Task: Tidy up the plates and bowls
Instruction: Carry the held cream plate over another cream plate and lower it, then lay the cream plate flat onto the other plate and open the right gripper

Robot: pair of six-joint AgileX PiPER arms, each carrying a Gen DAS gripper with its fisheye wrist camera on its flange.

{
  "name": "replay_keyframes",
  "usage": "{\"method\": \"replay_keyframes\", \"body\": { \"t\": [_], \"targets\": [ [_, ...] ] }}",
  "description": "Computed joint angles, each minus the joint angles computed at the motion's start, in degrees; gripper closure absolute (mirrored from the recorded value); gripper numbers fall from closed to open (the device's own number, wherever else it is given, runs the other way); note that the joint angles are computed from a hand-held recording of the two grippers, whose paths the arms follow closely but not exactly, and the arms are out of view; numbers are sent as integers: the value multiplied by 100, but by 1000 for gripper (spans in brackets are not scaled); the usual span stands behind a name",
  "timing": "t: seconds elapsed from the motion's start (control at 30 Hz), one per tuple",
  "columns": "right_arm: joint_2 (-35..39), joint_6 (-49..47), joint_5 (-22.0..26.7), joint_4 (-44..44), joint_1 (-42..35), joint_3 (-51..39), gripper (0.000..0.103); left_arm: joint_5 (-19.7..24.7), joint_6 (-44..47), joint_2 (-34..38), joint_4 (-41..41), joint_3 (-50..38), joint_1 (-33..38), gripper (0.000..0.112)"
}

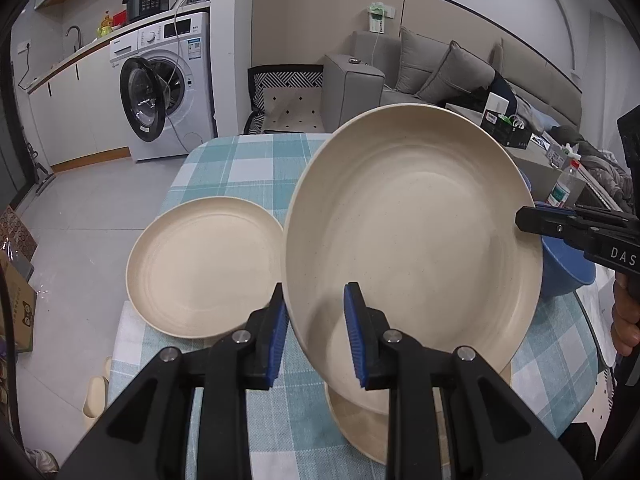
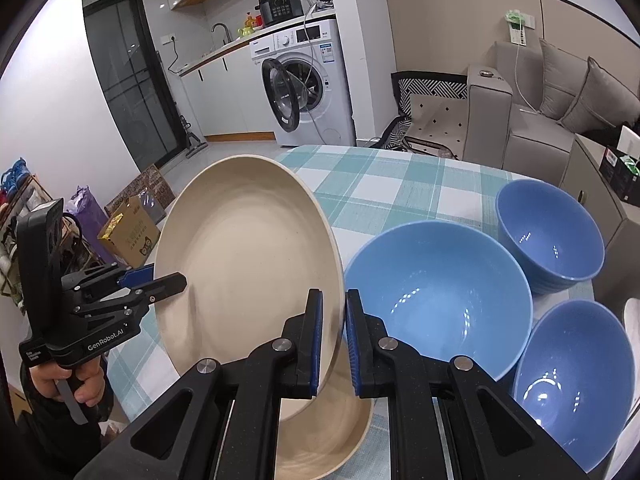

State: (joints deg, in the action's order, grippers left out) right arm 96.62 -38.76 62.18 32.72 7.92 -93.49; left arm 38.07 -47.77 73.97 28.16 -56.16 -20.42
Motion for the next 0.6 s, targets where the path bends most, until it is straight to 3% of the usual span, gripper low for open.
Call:
{"method": "replay_keyframes", "body": {
  "t": [0.6],
  "targets": [
    [-672,-752,-876,280,-228,1753,91,-312,-441,-171,27,653,-304,87]
  ]
}}
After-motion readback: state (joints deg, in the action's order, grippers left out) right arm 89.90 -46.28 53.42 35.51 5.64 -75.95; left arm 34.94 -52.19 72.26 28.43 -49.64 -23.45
